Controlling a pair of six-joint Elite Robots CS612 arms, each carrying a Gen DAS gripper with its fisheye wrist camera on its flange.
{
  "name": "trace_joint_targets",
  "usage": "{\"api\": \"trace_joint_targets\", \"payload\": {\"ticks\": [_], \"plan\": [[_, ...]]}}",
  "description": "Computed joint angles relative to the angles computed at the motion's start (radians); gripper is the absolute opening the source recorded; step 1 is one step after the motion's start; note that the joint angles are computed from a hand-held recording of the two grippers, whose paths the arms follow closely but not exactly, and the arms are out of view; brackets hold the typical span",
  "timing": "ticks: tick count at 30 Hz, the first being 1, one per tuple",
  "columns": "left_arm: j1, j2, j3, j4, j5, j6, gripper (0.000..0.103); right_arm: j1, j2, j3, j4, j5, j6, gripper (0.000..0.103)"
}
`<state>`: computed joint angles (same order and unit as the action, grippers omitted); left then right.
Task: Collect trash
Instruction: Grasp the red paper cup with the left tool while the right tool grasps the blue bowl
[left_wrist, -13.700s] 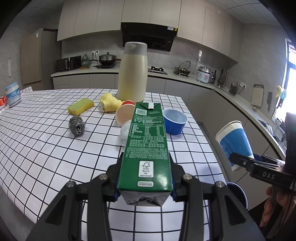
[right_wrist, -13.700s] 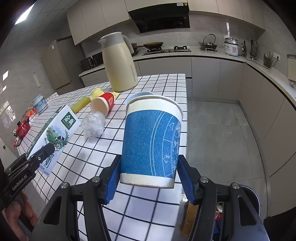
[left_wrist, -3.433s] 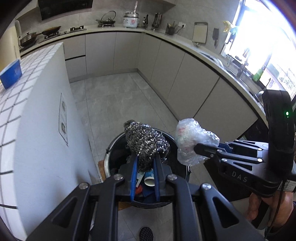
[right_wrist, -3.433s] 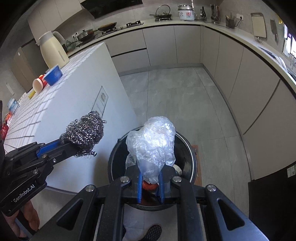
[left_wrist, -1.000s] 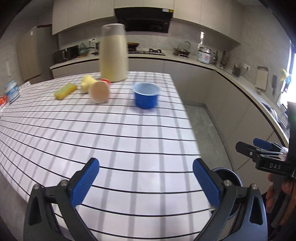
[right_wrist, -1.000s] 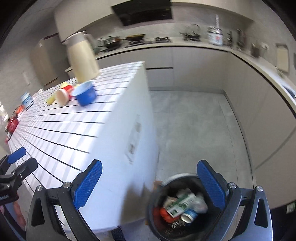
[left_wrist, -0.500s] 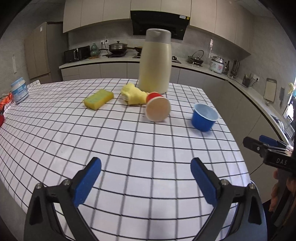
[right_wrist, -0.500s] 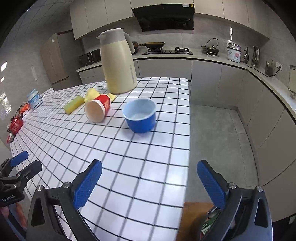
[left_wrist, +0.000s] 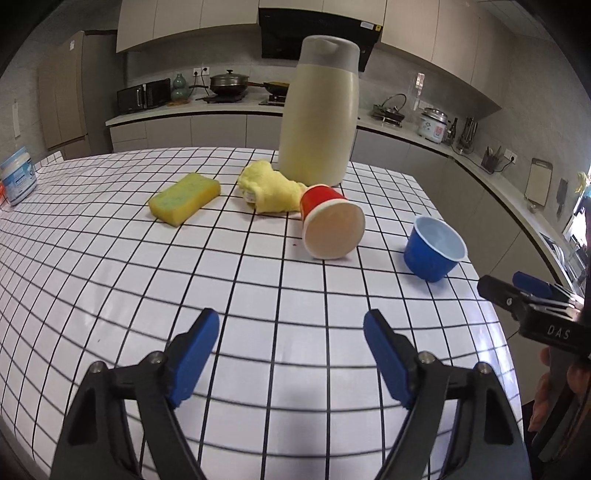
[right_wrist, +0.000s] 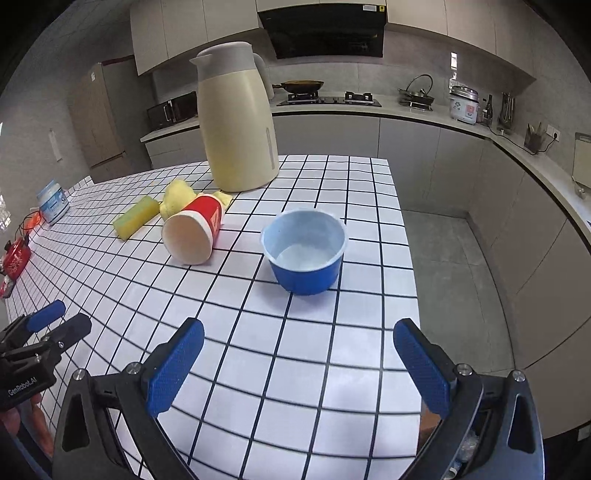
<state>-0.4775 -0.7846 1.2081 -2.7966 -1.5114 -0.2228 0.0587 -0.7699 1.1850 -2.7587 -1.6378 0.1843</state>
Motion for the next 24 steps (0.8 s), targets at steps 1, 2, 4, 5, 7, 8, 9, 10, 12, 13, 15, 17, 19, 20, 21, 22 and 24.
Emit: {"api": "trace_joint_targets", "payload": {"ticks": [1,2,4,5,7,8,9,10,12,13,15,17,19,20,21,22,24], "plan": [[0.002,0.011,-0.019,0.013,-0.006,0.000,0.079,-0.002,0.010,-0.016,0.008,0.004,0.000,0.103],[0.003,0.024,-0.043,0.026,-0.010,0.001,0.077,-0.003,0.017,-0.028,0.016,0.005,-0.001,0.103],[0.004,0.050,-0.089,0.058,-0.008,0.008,0.074,-0.007,0.041,-0.067,0.044,0.016,-0.001,0.103],[0.004,0.060,-0.107,0.071,-0.010,0.008,0.073,-0.009,0.055,-0.089,0.056,0.022,-0.001,0.103],[0.007,0.087,-0.156,0.101,-0.020,0.006,0.070,-0.015,0.077,-0.127,0.080,0.042,-0.002,0.103],[0.007,0.100,-0.178,0.112,-0.019,0.008,0.070,-0.016,0.085,-0.142,0.088,0.045,-0.007,0.103],[0.007,0.112,-0.198,0.122,-0.019,0.009,0.070,-0.017,0.101,-0.168,0.101,0.043,-0.014,0.103],[0.008,0.123,-0.218,0.135,-0.026,0.018,0.070,-0.017,0.110,-0.185,0.110,0.042,-0.018,0.103],[0.009,0.149,-0.264,0.166,-0.036,0.017,0.069,-0.020,0.138,-0.233,0.136,0.045,-0.023,0.103],[0.009,0.159,-0.281,0.179,-0.038,0.017,0.067,-0.022,0.150,-0.253,0.150,0.045,-0.025,0.103],[0.009,0.179,-0.313,0.200,-0.047,0.018,0.063,-0.024,0.170,-0.287,0.172,0.050,-0.029,0.103],[0.011,0.200,-0.350,0.222,-0.056,0.018,0.056,-0.028,0.190,-0.322,0.194,0.056,-0.034,0.102],[0.012,0.222,-0.388,0.247,-0.062,0.017,0.049,-0.031,0.207,-0.352,0.205,0.065,-0.038,0.097],[0.013,0.232,-0.405,0.257,-0.069,0.012,0.040,-0.033,0.215,-0.366,0.215,0.070,-0.039,0.093],[0.015,0.240,-0.420,0.268,-0.079,0.009,0.036,-0.035,0.223,-0.381,0.226,0.081,-0.039,0.091],[0.017,0.245,-0.432,0.280,-0.087,0.008,0.025,-0.037,0.228,-0.392,0.234,0.092,-0.039,0.085],[0.021,0.254,-0.447,0.289,-0.105,0.002,0.009,-0.039,0.236,-0.406,0.241,0.096,-0.044,0.085]]}}
